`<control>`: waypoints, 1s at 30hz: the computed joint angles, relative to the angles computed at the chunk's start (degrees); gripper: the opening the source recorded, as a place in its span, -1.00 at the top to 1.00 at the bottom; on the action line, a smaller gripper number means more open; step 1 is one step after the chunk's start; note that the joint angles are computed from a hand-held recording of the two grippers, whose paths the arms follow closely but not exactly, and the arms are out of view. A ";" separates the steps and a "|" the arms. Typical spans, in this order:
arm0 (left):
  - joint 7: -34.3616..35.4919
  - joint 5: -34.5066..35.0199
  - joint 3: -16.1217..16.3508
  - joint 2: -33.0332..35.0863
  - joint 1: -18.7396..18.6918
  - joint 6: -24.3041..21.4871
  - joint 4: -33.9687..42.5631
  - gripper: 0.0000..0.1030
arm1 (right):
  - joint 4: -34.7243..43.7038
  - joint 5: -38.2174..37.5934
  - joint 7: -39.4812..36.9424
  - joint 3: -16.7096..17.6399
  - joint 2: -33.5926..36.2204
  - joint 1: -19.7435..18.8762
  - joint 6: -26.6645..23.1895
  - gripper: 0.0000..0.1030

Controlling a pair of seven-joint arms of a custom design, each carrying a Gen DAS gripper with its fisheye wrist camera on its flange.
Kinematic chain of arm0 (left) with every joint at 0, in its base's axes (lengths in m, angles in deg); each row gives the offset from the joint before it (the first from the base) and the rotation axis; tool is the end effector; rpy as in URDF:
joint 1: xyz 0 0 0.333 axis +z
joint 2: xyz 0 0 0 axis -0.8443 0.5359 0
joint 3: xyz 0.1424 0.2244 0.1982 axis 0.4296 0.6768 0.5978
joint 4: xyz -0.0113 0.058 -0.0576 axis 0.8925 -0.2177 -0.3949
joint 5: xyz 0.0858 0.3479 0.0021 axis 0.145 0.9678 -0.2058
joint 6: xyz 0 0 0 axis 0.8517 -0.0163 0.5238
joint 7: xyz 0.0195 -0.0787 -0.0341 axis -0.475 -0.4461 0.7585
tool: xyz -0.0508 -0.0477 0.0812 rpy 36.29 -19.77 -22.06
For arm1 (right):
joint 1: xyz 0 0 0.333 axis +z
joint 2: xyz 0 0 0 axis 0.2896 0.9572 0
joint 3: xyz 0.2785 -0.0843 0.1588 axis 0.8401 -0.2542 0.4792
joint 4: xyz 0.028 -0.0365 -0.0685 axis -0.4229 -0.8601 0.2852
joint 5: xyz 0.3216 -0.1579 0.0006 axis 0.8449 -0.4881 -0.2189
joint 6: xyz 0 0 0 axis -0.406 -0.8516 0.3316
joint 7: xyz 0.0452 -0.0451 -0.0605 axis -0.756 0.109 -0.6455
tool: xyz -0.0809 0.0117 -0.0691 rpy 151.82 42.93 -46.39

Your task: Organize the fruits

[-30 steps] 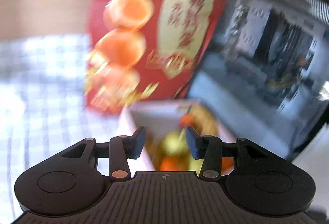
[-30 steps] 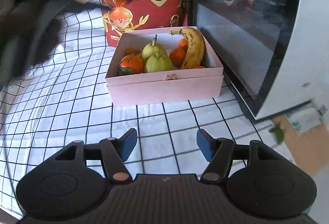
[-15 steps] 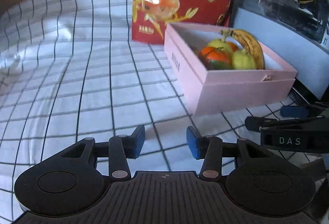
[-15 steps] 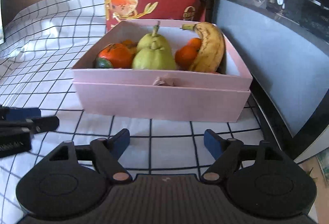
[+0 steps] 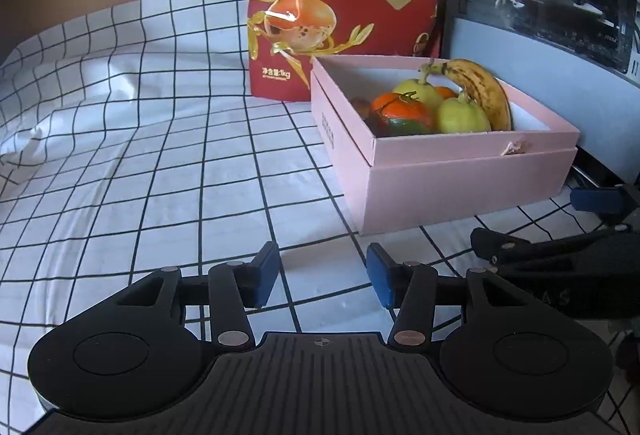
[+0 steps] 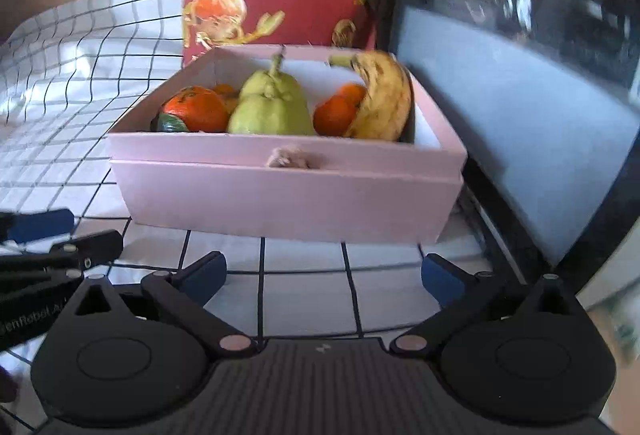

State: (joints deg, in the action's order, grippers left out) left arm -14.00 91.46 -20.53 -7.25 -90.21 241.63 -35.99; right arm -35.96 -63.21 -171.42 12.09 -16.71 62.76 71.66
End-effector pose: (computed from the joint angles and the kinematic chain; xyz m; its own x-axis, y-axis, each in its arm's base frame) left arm 0.6200 -0.3754 0.3116 -0.5213 -0.8532 -0.0169 -0.4852 0.3126 -0.8166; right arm 0.5725 0.4590 0.3050 -0.3395 -0.9310 0.1342 -0.5554 0.0833 -0.8274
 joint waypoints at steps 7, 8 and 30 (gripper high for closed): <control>0.07 -0.04 0.05 0.03 0.01 -0.13 0.11 -0.06 | -7.22 -3.10 9.81 -0.23 -4.23 -2.46 9.26 -1.00; 0.08 -0.03 0.08 0.02 -0.03 -0.15 0.11 -0.06 | -6.35 -2.25 7.98 0.37 -3.78 -2.74 8.28 -1.00; -0.26 0.01 0.60 0.00 -0.43 -0.34 0.19 -0.06 | -5.81 -2.03 7.38 0.68 -3.45 -2.78 7.68 -1.00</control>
